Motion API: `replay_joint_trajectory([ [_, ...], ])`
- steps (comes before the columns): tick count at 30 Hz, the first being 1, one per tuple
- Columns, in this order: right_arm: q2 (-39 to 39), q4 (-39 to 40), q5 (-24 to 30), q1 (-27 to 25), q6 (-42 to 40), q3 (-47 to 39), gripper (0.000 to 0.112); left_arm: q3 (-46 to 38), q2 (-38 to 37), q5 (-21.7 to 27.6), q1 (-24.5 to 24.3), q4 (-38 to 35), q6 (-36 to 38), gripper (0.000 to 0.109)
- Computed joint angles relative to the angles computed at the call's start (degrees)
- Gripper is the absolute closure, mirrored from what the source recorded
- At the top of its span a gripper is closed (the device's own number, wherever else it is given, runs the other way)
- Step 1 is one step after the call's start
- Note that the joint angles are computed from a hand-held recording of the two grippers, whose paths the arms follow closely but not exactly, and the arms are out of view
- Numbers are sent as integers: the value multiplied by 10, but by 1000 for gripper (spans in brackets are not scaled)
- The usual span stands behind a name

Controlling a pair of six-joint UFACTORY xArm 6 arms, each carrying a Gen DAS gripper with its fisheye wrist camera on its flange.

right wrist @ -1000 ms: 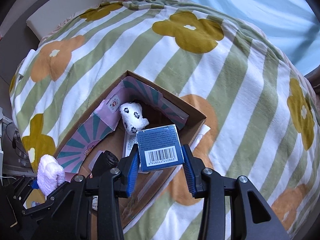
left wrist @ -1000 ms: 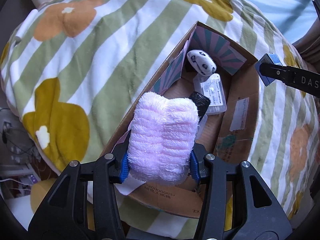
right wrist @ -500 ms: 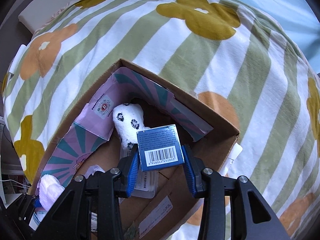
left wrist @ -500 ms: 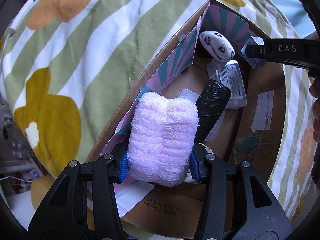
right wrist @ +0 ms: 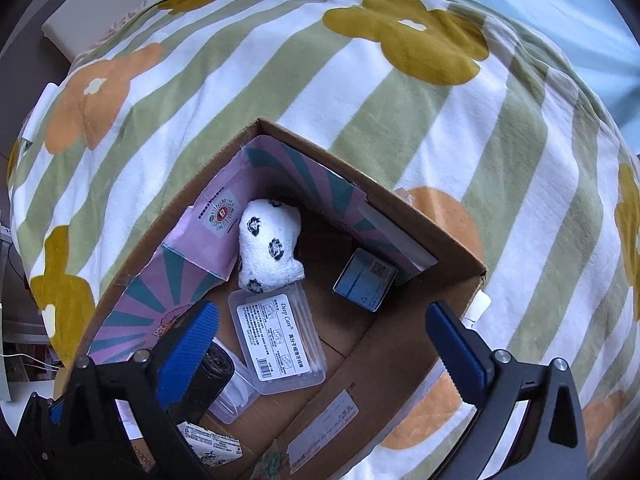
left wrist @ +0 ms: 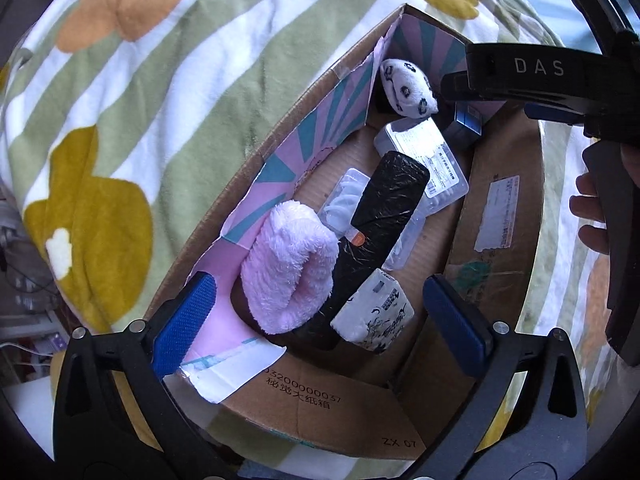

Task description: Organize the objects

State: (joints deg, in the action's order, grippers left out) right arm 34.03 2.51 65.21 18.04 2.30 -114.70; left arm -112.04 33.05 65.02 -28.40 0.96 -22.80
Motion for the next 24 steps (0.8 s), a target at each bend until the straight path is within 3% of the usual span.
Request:
replay_joint_trajectory([
  [11, -79, -6, -22, -1, 9, 67, 10, 2, -24, 10, -5, 6, 3, 6],
  [24, -317, -36, -30, -35, 82, 277, 10, -60, -44, 45, -30, -8, 71, 6],
])
